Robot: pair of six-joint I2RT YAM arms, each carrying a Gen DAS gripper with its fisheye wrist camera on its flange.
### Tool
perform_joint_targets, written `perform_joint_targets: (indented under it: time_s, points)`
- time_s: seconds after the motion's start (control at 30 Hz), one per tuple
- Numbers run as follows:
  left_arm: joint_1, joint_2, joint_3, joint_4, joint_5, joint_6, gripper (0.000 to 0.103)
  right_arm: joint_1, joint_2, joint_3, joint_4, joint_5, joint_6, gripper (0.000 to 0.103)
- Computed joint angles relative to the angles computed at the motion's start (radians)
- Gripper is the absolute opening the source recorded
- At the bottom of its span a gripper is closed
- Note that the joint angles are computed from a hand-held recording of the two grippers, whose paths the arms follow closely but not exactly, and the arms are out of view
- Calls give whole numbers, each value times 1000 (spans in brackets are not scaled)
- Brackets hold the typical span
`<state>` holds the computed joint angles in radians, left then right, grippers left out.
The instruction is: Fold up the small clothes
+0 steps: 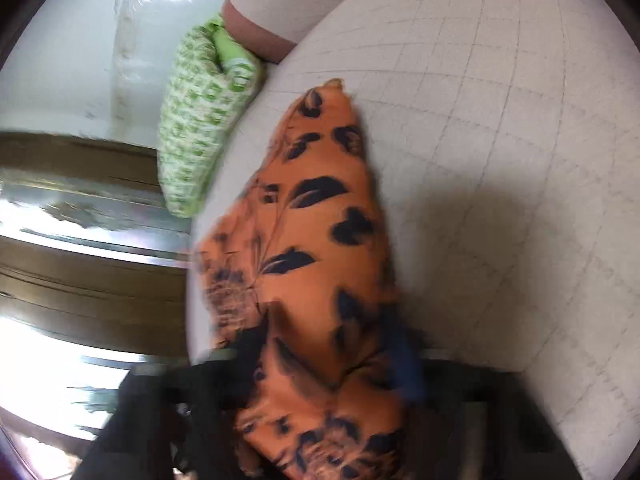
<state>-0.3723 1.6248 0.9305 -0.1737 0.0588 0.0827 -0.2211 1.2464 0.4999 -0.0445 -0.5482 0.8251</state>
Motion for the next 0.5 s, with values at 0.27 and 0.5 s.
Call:
perform_joint_targets:
  time_s: [0.27, 0.5]
  points:
    - [6, -58, -37, 41, 22, -4, 73, -15, -54, 12, -78, 21, -51, 70]
    - [-3, -33, 4, 54, 66, -19, 72, -70, 81, 96, 15, 39, -25, 92]
